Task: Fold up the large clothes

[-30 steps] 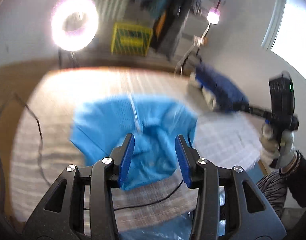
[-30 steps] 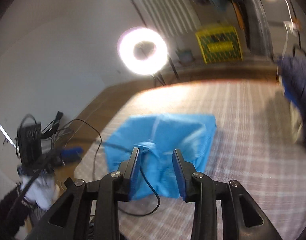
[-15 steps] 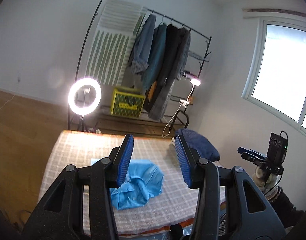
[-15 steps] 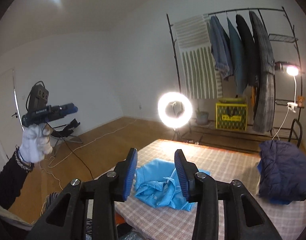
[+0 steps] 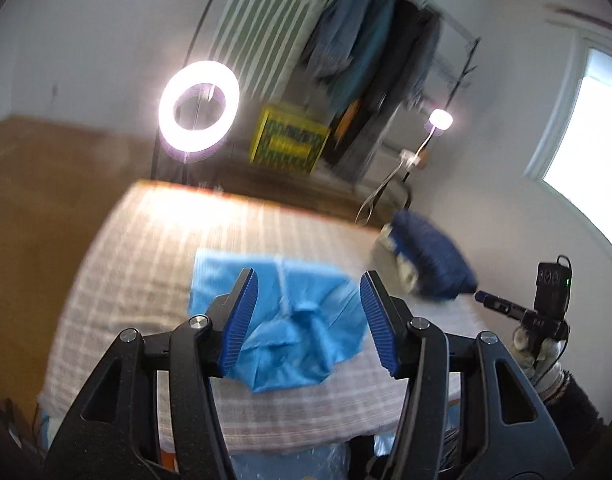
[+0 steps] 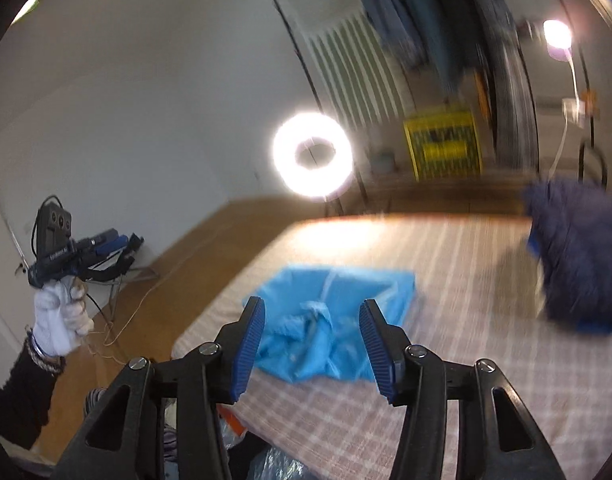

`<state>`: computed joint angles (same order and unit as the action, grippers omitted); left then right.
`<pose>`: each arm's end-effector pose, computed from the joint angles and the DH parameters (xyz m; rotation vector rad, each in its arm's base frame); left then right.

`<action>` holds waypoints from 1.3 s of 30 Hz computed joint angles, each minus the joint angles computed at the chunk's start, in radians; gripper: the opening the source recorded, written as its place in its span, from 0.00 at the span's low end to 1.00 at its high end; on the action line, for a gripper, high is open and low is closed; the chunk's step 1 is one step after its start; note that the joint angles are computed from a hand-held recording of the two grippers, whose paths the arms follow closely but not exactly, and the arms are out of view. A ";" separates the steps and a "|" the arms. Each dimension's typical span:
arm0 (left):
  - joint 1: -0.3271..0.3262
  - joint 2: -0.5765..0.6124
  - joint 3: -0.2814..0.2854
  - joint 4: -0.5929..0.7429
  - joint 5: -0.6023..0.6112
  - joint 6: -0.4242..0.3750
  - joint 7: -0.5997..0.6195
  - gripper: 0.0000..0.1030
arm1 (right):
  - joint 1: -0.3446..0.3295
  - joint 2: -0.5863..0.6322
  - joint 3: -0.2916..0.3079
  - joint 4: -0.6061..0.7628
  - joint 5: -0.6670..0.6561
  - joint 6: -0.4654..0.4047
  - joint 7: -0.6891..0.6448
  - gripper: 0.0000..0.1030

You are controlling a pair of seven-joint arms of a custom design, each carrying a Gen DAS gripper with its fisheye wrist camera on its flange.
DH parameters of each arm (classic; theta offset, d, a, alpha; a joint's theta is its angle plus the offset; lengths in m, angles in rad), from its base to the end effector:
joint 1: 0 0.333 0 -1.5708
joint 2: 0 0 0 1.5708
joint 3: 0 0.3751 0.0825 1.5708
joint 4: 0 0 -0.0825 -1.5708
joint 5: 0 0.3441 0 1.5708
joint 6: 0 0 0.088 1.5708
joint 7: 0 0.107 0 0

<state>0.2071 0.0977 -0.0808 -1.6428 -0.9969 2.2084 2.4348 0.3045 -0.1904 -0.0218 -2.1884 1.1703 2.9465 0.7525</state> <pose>0.5995 0.0507 0.6812 -1.5591 2.1190 -1.4539 0.4772 0.0747 0.6219 -1.5072 1.4455 -0.3882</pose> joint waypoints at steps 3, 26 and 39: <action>-0.012 0.113 -0.017 0.063 0.070 0.011 -0.058 0.53 | -0.033 0.118 -0.038 0.073 0.053 -0.122 -0.011 0.51; 0.097 0.844 -0.275 0.784 0.396 -0.262 -0.416 0.08 | -0.385 0.679 0.152 0.491 0.311 -0.563 -0.124 0.08; 0.087 0.662 -0.242 0.510 0.522 -0.009 -0.303 0.12 | -0.209 0.603 0.080 0.433 -0.276 -0.270 0.182 0.31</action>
<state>0.2938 0.7597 -0.3225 -1.1331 -0.4748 2.1993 2.1322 0.0957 0.4129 0.0579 -1.7555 0.8938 2.6766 0.9350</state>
